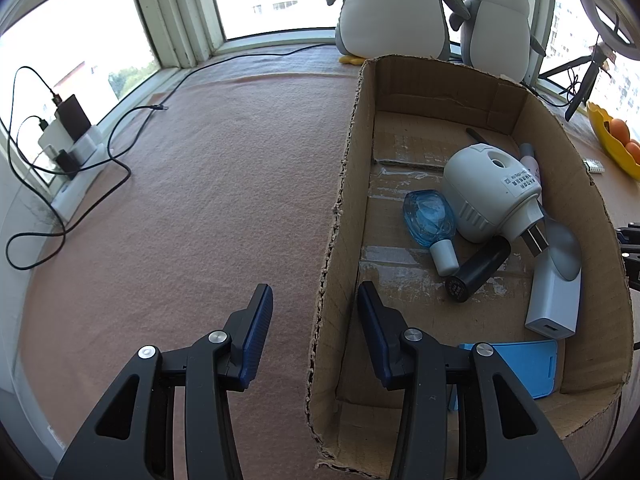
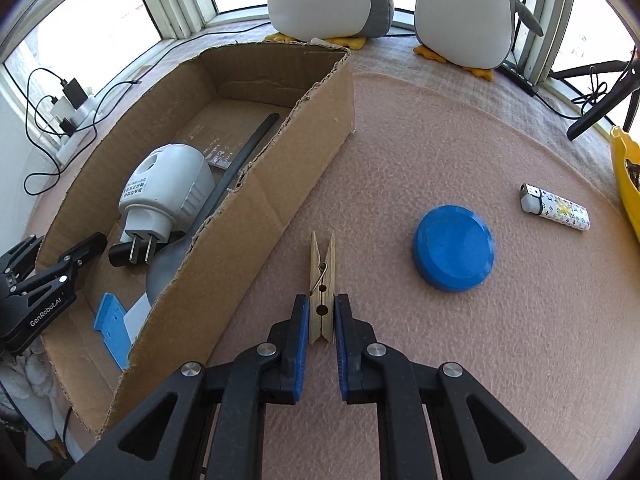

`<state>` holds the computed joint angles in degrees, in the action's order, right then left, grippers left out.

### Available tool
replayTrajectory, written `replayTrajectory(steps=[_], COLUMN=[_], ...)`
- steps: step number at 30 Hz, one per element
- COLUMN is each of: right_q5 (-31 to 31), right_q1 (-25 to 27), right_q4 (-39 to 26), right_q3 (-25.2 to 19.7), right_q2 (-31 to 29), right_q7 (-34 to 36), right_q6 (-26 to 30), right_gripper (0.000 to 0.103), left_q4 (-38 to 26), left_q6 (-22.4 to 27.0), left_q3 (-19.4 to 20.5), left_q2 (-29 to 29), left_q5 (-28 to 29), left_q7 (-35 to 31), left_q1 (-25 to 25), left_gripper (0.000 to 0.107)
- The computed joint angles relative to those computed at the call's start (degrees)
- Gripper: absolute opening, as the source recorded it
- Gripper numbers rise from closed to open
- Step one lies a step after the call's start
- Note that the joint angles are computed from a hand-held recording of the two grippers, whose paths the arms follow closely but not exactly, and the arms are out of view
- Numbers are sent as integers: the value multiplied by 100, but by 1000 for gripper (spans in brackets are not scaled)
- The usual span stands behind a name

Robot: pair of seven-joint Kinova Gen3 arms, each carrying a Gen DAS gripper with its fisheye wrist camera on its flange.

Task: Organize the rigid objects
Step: 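Close the right gripper on the wooden clothespin, then carry the clothespin into the box and open the right gripper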

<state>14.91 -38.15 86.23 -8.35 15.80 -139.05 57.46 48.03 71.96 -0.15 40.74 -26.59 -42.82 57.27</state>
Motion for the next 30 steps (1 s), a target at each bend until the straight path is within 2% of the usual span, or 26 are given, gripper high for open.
replayTrajectory(steps=[11, 19, 30], right_q5=[205, 440, 455], right_q1=[-63, -111, -326], right_q4=[296, 91, -358], right_q3=[-91, -274, -411], right_q2=[-456, -687, -589], right_q7=[-491, -568, -371], right_q6=[-5, 149, 133], right_gripper=[11, 11, 11], left_q4=[21, 21, 25], left_q6=[-13, -14, -17], left_q3=[1, 1, 2], left_q2=[-9, -9, -11], left_q5=[-2, -1, -1], left_q7=[3, 8, 10], left_q1=[-2, -2, -3], left_gripper=[43, 43, 43])
